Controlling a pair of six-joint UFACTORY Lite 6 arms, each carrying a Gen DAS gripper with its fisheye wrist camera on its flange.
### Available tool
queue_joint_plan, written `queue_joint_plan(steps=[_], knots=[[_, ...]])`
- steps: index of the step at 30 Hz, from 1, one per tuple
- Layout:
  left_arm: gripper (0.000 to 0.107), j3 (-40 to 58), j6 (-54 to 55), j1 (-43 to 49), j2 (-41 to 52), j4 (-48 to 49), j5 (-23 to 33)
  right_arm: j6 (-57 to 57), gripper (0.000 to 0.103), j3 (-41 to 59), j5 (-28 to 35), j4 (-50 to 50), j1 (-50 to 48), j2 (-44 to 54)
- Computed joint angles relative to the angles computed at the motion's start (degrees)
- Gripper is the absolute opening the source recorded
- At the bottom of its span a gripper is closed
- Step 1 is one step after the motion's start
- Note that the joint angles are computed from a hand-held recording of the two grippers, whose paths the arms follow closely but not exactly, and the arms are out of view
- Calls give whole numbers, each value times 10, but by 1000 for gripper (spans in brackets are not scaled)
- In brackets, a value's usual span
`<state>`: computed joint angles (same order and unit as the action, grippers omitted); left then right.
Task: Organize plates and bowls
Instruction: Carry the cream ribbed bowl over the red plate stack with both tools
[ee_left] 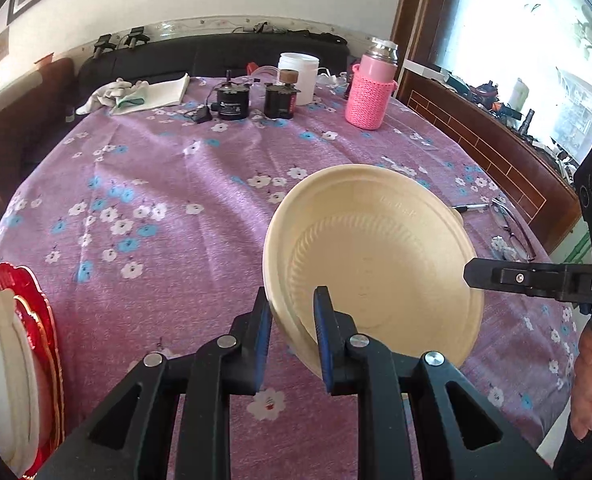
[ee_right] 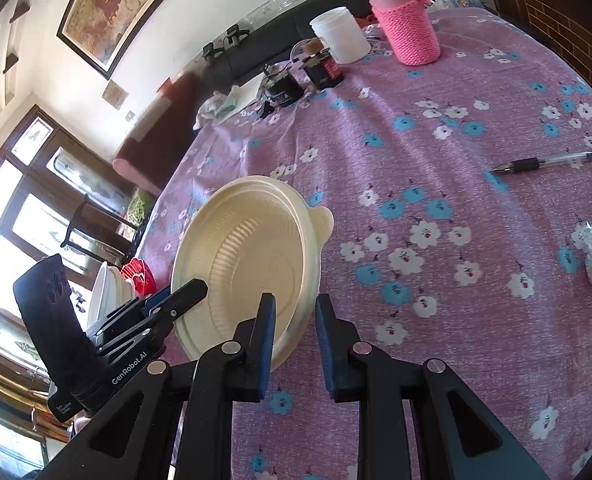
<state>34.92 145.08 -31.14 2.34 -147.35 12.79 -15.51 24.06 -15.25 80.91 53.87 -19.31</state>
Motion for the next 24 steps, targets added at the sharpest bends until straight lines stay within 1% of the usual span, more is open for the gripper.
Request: queue_joint_plan(steps=[3, 10, 12, 18, 24], knots=[[19, -28, 88, 3, -25, -84, 9, 13, 22, 24, 0, -12, 6, 34], [19, -68, 130, 30, -81, -110, 18, -12, 22, 80, -1, 4, 16, 92], [20, -79, 136, 37, -98, -113, 20, -43, 22, 97, -5, 33, 22, 104], [22, -104, 81, 69, -146, -44, 21, -129, 22, 144, -18, 113, 39, 131], [22, -117, -40, 117, -184, 95, 30, -200, 22, 187, -27, 170, 47, 151]])
